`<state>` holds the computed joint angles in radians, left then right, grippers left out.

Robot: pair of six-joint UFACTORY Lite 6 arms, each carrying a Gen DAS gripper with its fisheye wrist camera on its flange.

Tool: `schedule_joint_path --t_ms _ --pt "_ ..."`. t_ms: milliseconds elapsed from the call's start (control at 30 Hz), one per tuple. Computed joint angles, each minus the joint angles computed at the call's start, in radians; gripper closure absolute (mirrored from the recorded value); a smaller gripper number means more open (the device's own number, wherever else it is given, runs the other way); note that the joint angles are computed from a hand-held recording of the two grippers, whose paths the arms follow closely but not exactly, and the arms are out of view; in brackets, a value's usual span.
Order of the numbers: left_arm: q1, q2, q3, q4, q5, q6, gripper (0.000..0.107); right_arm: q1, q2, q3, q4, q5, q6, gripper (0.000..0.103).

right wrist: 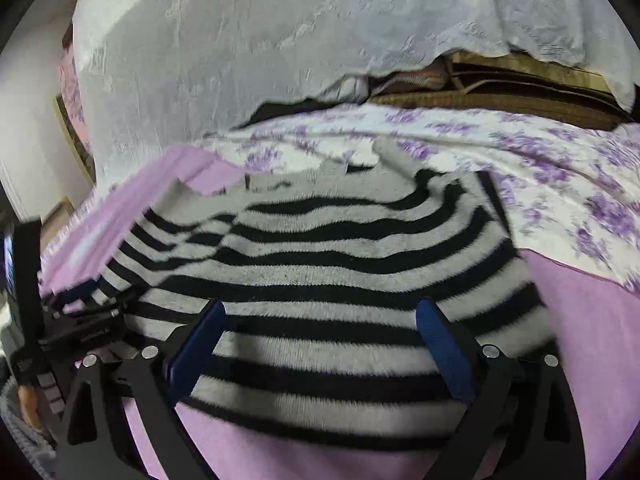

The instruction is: Fold small clothes

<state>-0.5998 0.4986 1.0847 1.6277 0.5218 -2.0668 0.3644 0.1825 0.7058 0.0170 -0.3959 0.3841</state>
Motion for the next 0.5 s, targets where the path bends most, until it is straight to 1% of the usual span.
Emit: schedule_joint_path --t_ms 67,167,200,333,367,433,500 --pt "-0.015 -0.042 -0.054 0.028 0.015 -0.042 0.008 -0.030 -0.065 -0.069 -0.045 -0.020 0.073 0.006" --pt "-0.033 -0.078 -0.102 0.019 0.036 -0.056 0.008 -0.080 -0.162 -0.169 -0.142 -0.044 0.192 0.006" --pt "-0.035 -0.098 -0.126 0.023 0.033 -0.070 0.008 -0.094 -0.200 -0.205 -0.148 -0.042 0.205 0.006" --pt "-0.036 -0.167 -0.202 0.056 0.013 -0.135 0.008 -0.182 -0.363 -0.353 -0.327 -0.064 0.389 0.006" --pt "-0.035 -0.179 -0.215 0.061 0.007 -0.147 0.008 -0.221 -0.423 -0.405 -0.415 -0.070 0.475 0.006" --pt "-0.037 -0.201 -0.242 0.067 0.000 -0.165 0.008 -0.274 -0.477 -0.465 -0.525 -0.090 0.579 0.006" --pt "-0.042 -0.219 -0.263 0.065 -0.006 -0.174 0.008 -0.360 -0.548 -0.542 -0.710 -0.128 0.745 0.006"
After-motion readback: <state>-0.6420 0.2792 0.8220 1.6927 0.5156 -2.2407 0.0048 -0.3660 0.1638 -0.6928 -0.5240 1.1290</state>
